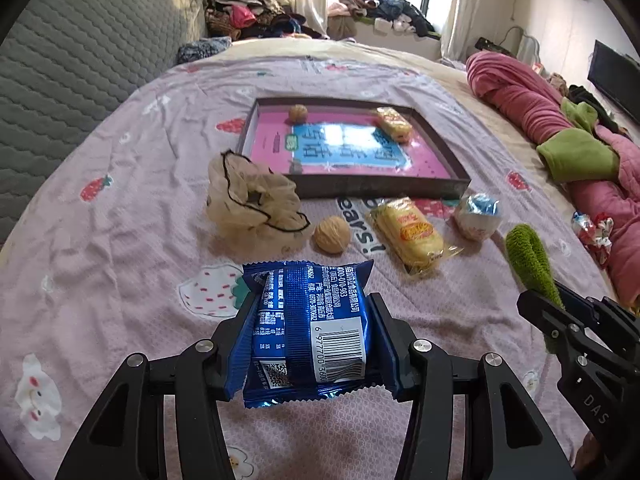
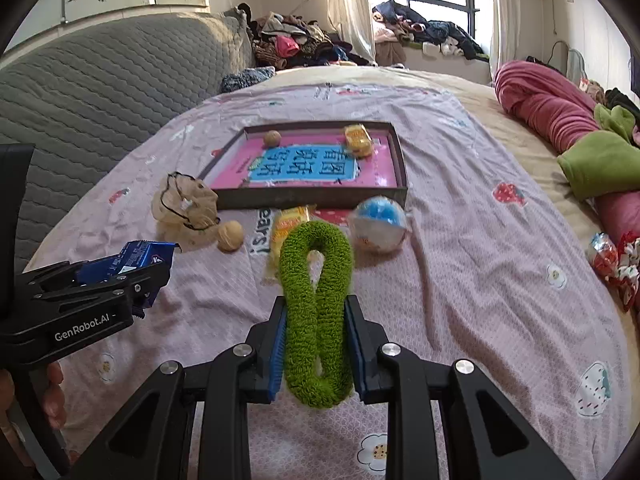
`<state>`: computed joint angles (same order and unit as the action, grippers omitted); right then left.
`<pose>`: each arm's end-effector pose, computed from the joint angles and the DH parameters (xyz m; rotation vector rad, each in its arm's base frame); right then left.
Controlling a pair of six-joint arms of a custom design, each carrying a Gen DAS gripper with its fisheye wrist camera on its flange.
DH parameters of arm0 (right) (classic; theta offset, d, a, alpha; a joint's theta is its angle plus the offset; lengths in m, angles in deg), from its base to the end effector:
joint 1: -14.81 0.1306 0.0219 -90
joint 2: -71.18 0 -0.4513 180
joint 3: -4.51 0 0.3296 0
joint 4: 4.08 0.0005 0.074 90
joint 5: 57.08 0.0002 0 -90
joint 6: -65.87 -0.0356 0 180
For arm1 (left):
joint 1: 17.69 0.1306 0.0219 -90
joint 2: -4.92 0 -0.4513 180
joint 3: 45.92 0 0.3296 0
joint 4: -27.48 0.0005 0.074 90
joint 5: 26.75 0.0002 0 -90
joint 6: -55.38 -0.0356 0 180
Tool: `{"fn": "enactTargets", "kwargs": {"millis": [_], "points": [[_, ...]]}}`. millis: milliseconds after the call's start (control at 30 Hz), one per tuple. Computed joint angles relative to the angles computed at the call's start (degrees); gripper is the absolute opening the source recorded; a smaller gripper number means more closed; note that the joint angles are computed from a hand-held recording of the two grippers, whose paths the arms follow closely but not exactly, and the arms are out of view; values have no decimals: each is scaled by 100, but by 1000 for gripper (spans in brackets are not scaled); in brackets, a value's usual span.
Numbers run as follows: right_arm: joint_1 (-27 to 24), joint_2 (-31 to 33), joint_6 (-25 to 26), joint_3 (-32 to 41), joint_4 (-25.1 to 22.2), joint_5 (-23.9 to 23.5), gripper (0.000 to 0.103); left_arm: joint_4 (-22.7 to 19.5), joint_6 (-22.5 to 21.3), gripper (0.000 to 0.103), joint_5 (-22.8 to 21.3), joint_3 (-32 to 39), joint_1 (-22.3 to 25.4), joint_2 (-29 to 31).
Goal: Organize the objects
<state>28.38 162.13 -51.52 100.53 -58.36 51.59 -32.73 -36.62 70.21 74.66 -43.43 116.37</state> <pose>0.4188 0.0888 0.5293 0.4284 2.3324 -0.0566 0.5212 -0.2566 0.5177 0.6466 2.3962 -0.3280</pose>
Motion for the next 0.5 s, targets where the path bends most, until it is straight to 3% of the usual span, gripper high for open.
{"fn": "enactTargets", "kwargs": {"millis": [500], "points": [[100,-54,178,299,-14,175,27,62,-47,54,-58,248,30,-153]]}}
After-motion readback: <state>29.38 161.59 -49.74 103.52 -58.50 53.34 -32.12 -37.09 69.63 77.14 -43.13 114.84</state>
